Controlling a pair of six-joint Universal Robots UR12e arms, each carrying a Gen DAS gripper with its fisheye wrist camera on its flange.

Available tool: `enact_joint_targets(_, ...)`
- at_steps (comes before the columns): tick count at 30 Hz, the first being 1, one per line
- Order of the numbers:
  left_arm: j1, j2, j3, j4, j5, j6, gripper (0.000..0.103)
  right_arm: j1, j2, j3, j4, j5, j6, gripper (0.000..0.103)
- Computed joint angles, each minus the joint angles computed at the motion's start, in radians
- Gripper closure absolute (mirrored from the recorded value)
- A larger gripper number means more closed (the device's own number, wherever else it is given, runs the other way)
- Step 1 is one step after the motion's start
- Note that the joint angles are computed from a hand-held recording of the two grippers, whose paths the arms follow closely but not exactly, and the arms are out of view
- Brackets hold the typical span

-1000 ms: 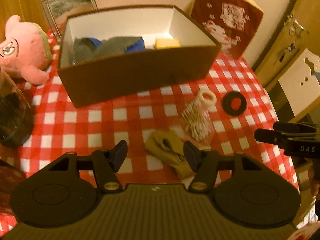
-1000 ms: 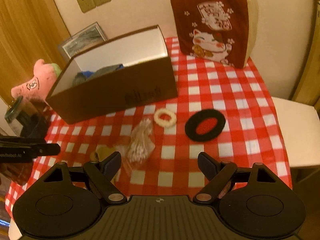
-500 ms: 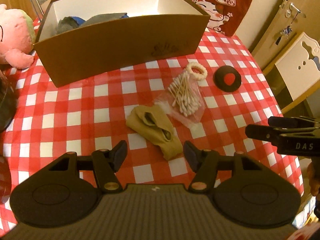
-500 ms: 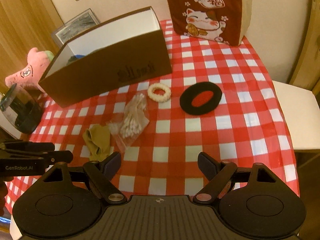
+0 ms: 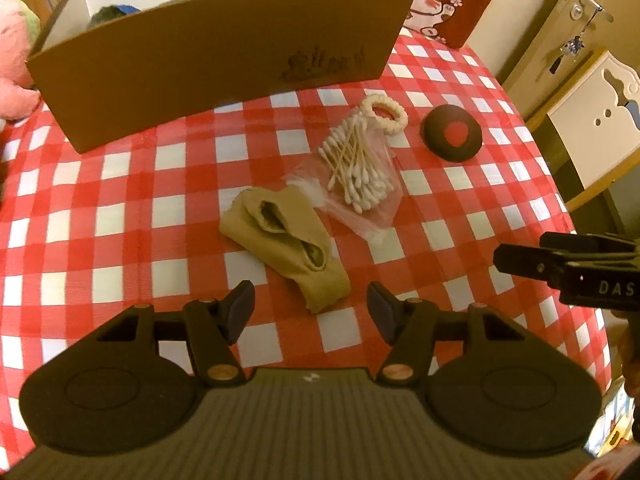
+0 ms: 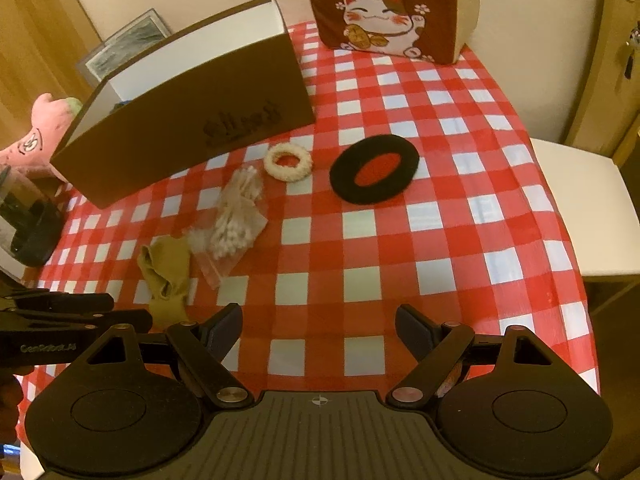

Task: Organize soft objects
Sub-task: 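Grasp the beige stocking with the left tool while the right tool grasps the black ring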

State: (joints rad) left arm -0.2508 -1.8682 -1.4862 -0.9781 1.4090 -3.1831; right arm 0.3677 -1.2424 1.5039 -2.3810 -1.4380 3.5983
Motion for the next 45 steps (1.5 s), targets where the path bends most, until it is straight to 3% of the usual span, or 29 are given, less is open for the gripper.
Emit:
enact_joint_targets(23,-0.018,-0.081,0.044,0.054,0.131,0.005,0.044,-0.024,0.025,-0.006,0.016,-0.016,0.03,0.02)
enact_joint_targets(27,-0.009,-0.082,0.04,0.077,0.147,0.011,0.064,-0.028,0.036,-0.011,0.003,-0.025,0.022,0.02)
enact_joint_targets(38,0.025,-0.088,0.051,0.072,0.206,-0.06,0.069,-0.037,0.106,-0.063,-0.075,-0.074,-0.003,0.02)
enact_joint_targets(40,0.028,-0.089,0.053,0.066,0.201,-0.064,0.069,-0.036,0.127,-0.086,-0.076,-0.078,-0.001,0.018)
enact_joint_targets(42,0.03,-0.089,0.054,0.062,0.201,-0.061,0.067,-0.036,0.145,-0.109,-0.062,-0.072,0.004,0.007)
enact_joint_targets(45,0.028,-0.092,0.058,0.059,0.205,-0.054,0.066,-0.031,0.172,-0.145,-0.045,-0.091,0.009,0.005)
